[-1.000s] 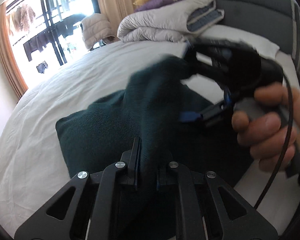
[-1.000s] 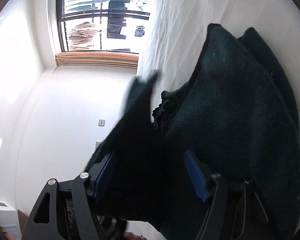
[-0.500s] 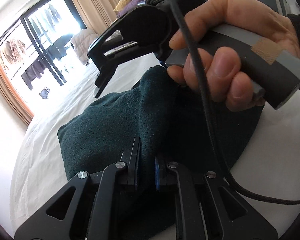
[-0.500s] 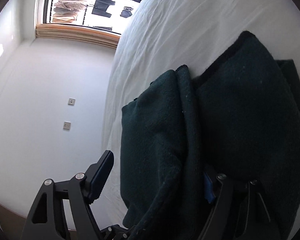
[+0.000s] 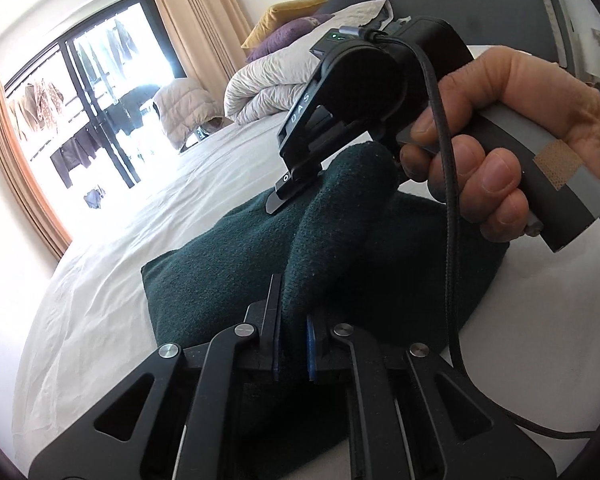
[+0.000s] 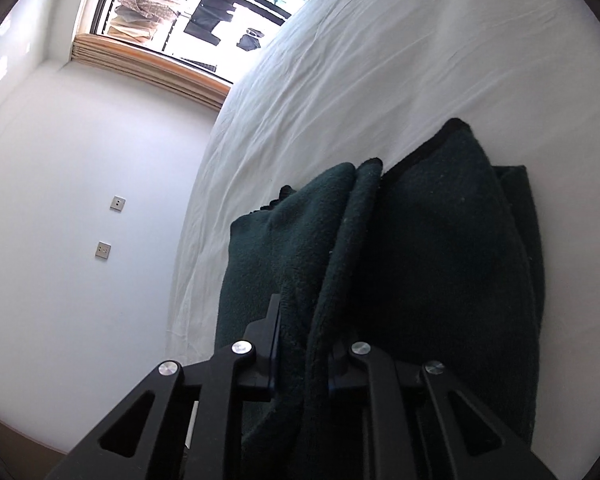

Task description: Fold small clothes

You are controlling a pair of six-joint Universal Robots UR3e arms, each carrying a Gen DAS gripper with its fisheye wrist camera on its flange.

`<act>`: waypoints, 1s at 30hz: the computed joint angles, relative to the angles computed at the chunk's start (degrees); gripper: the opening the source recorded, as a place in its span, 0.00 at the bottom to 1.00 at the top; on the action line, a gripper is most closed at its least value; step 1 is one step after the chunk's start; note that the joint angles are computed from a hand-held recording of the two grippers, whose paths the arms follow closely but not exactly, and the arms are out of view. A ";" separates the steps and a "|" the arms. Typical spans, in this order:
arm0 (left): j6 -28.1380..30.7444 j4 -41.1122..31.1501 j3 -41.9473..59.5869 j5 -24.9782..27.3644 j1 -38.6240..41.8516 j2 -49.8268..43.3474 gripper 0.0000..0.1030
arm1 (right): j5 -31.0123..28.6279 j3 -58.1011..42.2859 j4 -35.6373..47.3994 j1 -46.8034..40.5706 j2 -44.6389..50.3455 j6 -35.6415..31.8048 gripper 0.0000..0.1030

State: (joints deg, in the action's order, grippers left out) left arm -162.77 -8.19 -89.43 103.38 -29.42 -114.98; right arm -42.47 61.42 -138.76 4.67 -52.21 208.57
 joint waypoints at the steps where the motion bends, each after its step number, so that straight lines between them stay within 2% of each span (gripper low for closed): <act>1: 0.39 0.61 -0.56 -0.10 -0.41 0.19 0.07 | 0.11 3.75 -2.71 -0.41 -2.01 0.55 0.16; 6: 2.02 0.62 -0.84 -1.98 -1.76 -0.27 0.07 | 0.13 17.39 -10.88 -2.88 -9.00 1.02 0.16; 9: 2.89 -1.96 0.86 -3.62 -1.43 -1.68 0.07 | -0.08 22.04 -11.00 -4.23 -10.66 -0.50 0.16; 14: 1.89 -6.71 3.80 -3.05 -3.10 -3.55 0.07 | -1.57 21.66 -10.09 -3.97 -9.89 -0.30 0.15; 22: 0.53 -6.65 3.73 -5.32 -2.58 -3.03 0.07 | -7.68 18.21 -4.19 -2.58 -13.44 -8.11 0.15; 24: 0.68 -6.71 -0.20 -6.46 -1.49 -0.84 0.07 | -8.22 19.23 -1.62 -2.77 -12.62 -9.22 0.15; 27: 1.39 -6.05 -1.66 -6.40 -1.56 -0.96 0.07 | -2.62 27.06 -11.68 -5.11 -11.85 -4.20 0.13; 30: 1.35 -6.52 -2.13 -6.71 -0.68 -0.36 0.08 | -2.56 28.23 -14.09 -4.81 -12.45 -0.84 0.17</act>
